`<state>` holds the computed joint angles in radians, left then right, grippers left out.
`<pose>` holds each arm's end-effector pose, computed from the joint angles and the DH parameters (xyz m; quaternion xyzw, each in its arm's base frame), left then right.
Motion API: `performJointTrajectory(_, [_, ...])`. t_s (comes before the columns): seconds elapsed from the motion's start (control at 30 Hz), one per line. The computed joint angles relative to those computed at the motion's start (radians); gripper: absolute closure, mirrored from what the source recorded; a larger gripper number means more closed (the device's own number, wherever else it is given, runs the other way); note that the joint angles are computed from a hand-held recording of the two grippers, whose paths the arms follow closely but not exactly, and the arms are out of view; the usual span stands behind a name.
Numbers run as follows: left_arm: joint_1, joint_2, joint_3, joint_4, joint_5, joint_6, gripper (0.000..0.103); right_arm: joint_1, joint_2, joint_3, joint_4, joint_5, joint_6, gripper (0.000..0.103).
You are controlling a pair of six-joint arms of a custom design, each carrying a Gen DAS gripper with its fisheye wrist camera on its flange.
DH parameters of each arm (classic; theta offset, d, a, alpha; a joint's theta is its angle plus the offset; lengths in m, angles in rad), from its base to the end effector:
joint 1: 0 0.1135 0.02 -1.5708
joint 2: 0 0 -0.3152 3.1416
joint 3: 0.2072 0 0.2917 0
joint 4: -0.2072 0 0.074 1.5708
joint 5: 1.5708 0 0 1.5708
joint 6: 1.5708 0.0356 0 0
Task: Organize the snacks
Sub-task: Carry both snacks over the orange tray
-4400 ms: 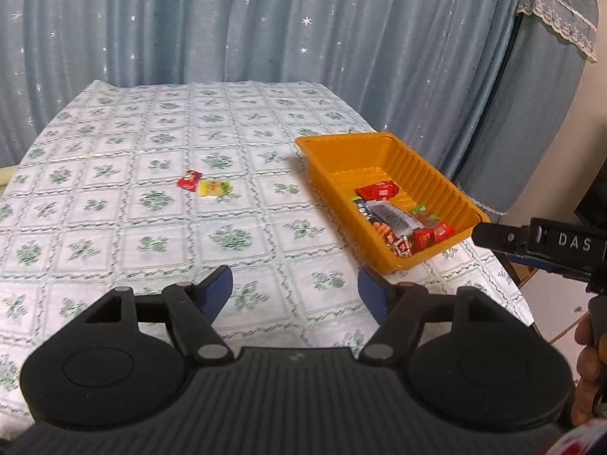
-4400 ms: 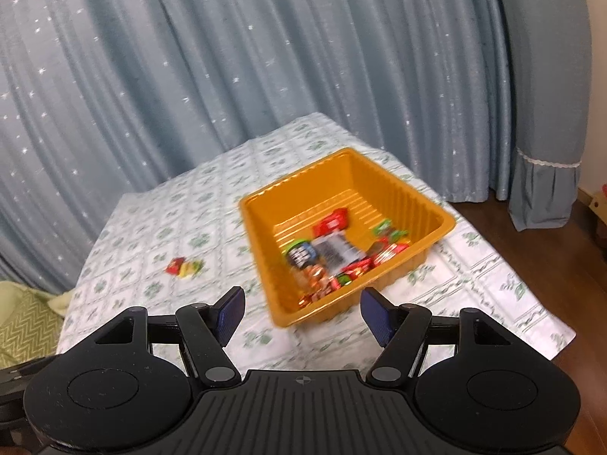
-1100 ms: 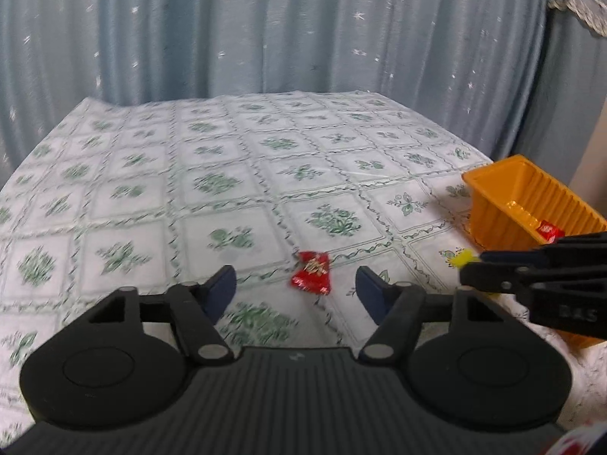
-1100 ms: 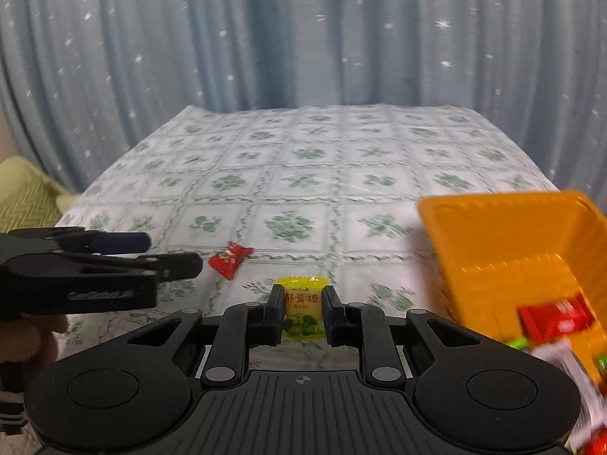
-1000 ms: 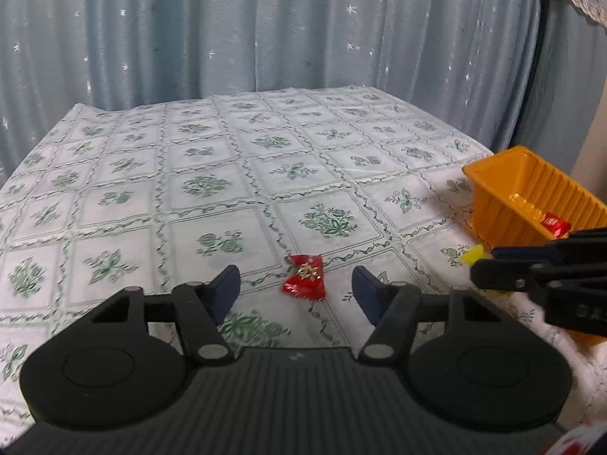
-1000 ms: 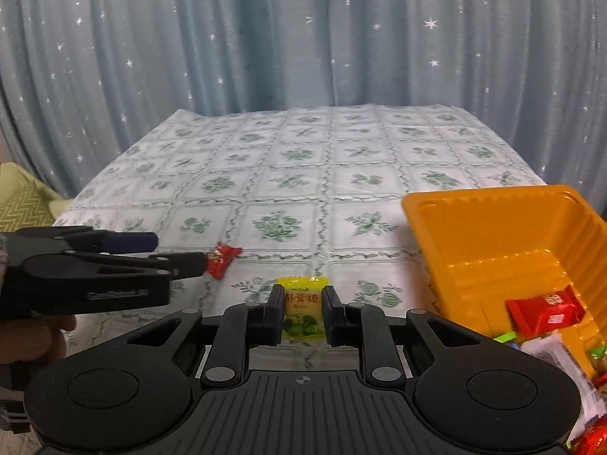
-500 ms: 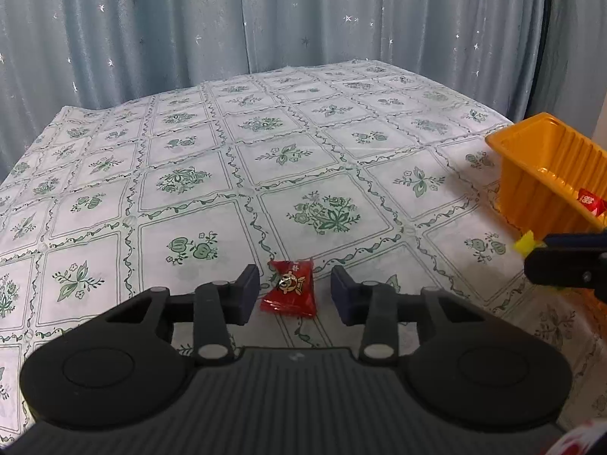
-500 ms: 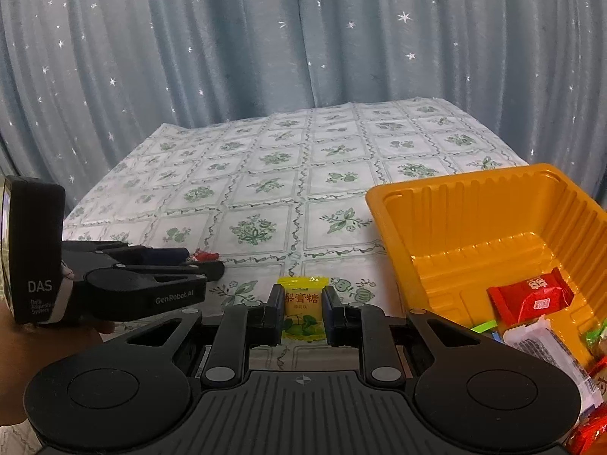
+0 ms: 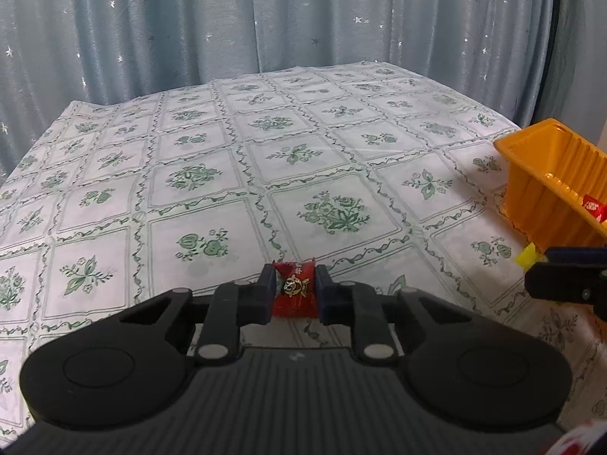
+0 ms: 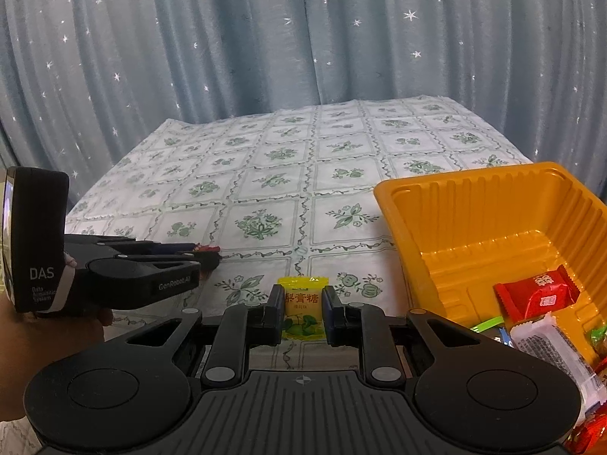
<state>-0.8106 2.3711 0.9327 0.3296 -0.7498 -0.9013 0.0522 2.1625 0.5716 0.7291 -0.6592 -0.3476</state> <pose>0.2849 -0.2644 -0.0316 -0.1248 0.9011 0.0728 0.4088 0.3150 0.0383 0.0110 -0.2863 0.8474 0.2519 0.3695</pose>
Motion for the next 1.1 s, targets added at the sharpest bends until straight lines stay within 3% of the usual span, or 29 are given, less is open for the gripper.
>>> performJointTrajectory(0.27, [-0.041, -0.046, -0.031, -0.065, -0.001, -0.135, 0.085, 0.006, -0.021, -0.038, 0.03, 0.005, -0.034, 0.082])
performJointTrajectory(0.53, [-0.176, -0.111, 0.005, -0.265, -0.059, -0.326, 0.085, -0.089, -0.117, -0.126, -0.015, -0.03, -0.092, 0.082])
performJointTrajectory(0.73, [-0.312, -0.133, 0.092, -0.469, -0.105, -0.51, 0.085, -0.219, -0.231, -0.186, -0.158, -0.077, -0.187, 0.082])
performJointTrajectory(1.1, [-0.531, -0.121, 0.339, -0.953, -0.161, -0.894, 0.085, -0.486, -0.532, -0.247, -0.585, -0.209, -0.444, 0.082])
